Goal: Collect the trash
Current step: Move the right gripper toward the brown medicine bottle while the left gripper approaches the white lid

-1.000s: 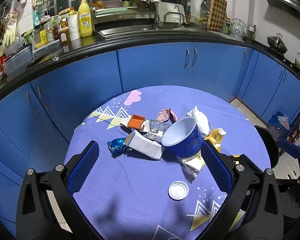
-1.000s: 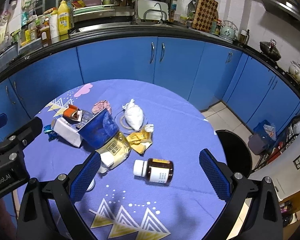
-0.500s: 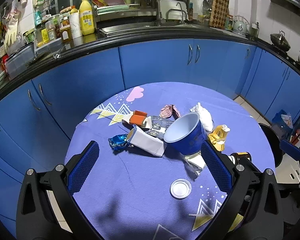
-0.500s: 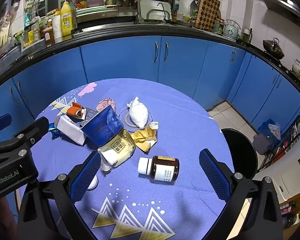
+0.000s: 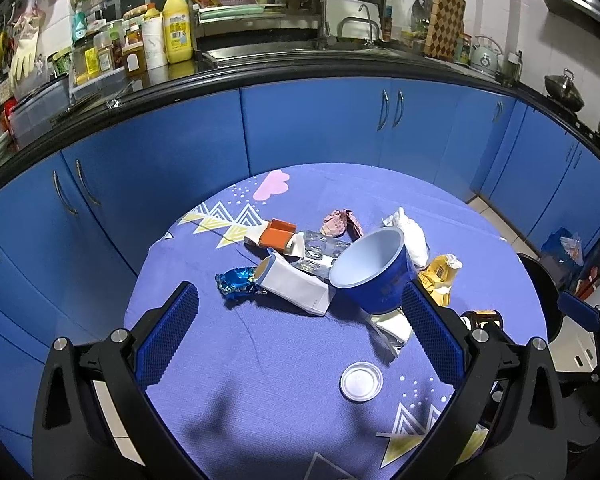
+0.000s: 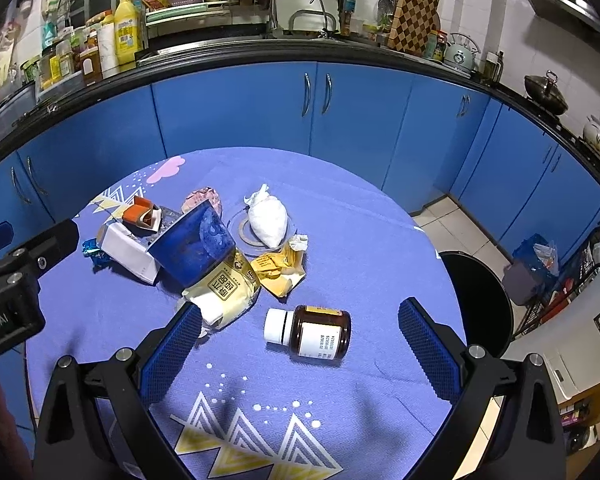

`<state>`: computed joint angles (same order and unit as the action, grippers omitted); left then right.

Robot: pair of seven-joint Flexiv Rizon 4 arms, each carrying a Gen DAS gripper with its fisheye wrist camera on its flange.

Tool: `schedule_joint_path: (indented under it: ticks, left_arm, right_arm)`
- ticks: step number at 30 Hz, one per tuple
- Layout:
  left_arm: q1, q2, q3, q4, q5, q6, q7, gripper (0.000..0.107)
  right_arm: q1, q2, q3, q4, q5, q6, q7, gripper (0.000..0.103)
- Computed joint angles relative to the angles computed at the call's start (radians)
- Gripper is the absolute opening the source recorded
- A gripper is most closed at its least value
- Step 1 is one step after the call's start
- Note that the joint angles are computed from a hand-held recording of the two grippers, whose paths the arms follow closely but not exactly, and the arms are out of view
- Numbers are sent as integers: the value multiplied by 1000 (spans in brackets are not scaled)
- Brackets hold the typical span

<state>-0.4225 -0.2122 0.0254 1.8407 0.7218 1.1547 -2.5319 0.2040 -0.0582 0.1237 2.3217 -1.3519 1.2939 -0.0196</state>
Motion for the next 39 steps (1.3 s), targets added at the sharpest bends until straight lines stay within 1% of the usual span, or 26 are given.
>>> schedule_joint_path:
  ticks: [5, 7, 11, 14, 16, 19, 21, 24, 25, 27, 31, 39]
  left_arm:
    - [6, 3, 1, 5, -5, 7, 0, 100]
    - [12, 4, 2, 10, -14, 10, 6, 100]
    - [29, -5, -1, 30, -51, 26, 38, 100]
    - [29, -29, -4, 40, -80, 21, 72, 100]
    - [21, -49, -2, 40, -92, 10, 94, 100]
    - [4, -75, 6, 40, -95, 10, 110, 100]
    - [-3, -87, 13, 39, -103, 12, 124, 100]
    - [-6, -111, 15, 40, -130, 19, 156, 100]
    - [-5, -118, 14, 41, -146, 22, 173, 100]
    - [2, -139, 3, 43, -189, 32, 223, 100]
    - [-25, -169, 21, 25, -218, 25, 267, 100]
    - [-43, -208, 36, 11, -285, 5, 328, 100]
  right_arm:
    - [4, -3, 2, -6, 6, -1, -19, 96]
    - [-1, -9, -3, -3, 1, 30, -30, 96]
    - [1, -36, -5, 6, 56, 76, -94, 96]
    - [15, -60, -8, 8, 73, 75, -129, 96]
    - [24, -70, -15, 11, 69, 71, -132, 96]
    - [27, -85, -28, 12, 30, 66, -122, 96]
    - [23, -94, -35, 11, 18, 77, -120, 96]
    - [-1, -112, -54, 13, -24, 131, -108, 96]
    - [-13, -120, -66, 13, -55, 160, -91, 96]
    - [-31, -134, -74, 9, -89, 188, -73, 96]
    - [-48, -156, -74, 5, -82, 197, -84, 96]
    - [-45, -183, -84, -4, -69, 208, -116, 96]
